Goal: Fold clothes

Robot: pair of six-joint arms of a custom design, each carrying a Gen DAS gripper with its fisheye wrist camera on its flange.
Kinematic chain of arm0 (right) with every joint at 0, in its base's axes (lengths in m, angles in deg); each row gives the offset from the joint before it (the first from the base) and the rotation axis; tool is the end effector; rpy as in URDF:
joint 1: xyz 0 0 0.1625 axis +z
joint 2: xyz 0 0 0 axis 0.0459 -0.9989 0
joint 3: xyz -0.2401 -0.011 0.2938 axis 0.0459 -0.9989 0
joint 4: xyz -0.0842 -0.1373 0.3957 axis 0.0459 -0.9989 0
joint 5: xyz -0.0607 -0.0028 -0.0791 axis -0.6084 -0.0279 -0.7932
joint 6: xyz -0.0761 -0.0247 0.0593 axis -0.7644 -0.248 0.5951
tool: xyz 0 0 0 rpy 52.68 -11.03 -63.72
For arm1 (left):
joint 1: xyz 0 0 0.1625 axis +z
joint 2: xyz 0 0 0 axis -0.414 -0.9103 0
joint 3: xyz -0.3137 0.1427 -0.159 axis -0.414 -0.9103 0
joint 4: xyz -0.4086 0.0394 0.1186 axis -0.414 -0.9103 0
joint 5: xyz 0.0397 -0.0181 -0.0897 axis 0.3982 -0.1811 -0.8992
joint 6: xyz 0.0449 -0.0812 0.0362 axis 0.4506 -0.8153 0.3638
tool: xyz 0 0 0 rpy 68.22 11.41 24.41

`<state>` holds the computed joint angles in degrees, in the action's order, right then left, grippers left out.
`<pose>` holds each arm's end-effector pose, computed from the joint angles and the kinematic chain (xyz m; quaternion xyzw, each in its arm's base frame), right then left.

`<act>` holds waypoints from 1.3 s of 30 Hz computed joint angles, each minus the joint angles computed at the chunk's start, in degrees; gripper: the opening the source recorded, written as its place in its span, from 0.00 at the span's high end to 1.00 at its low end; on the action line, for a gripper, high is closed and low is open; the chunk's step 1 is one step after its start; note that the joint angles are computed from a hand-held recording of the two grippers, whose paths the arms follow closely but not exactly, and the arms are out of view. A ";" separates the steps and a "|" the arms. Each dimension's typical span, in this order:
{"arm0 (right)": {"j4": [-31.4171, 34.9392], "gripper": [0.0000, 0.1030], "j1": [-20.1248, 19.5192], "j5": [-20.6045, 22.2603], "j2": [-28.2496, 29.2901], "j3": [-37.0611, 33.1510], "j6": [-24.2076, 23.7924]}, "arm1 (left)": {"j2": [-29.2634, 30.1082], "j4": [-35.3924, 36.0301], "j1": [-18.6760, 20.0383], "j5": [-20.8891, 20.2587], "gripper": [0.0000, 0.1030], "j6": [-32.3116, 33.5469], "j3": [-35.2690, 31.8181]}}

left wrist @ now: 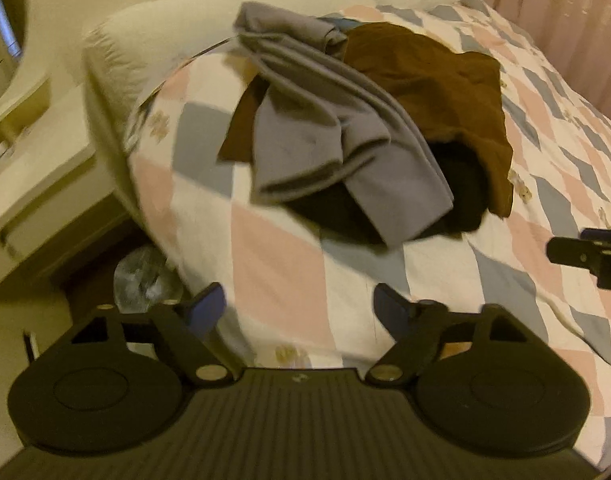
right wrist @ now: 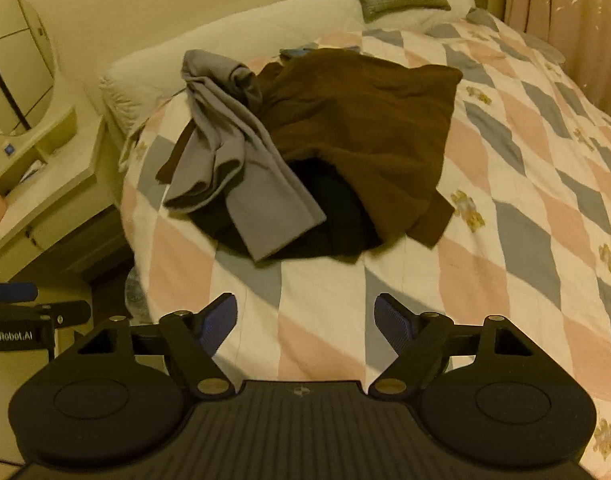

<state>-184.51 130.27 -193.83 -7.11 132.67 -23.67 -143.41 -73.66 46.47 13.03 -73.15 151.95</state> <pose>0.4607 -0.3644 0.1025 0.3487 -0.9080 0.1326 0.1905 -0.1359 -0.2770 0.4348 -0.0688 0.8435 -0.3174 0.4277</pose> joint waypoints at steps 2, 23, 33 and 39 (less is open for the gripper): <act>0.21 0.42 -0.44 0.50 3.25 -3.13 0.20 | -0.53 -4.56 4.02 3.82 0.35 7.01 0.44; 6.87 0.43 -4.04 0.55 27.54 -33.17 1.33 | 11.33 -90.95 36.47 11.90 0.69 87.18 11.50; 8.99 0.42 -5.89 6.86 36.14 -42.60 -11.63 | 8.78 -99.63 41.35 6.36 0.76 91.99 10.75; 12.00 0.96 -5.98 5.02 41.43 -47.28 -17.20 | 4.54 -97.31 36.99 9.56 0.93 91.52 11.80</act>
<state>-172.51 124.29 -188.81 34.32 85.39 -40.87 -138.87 -170.97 83.46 22.60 18.37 163.75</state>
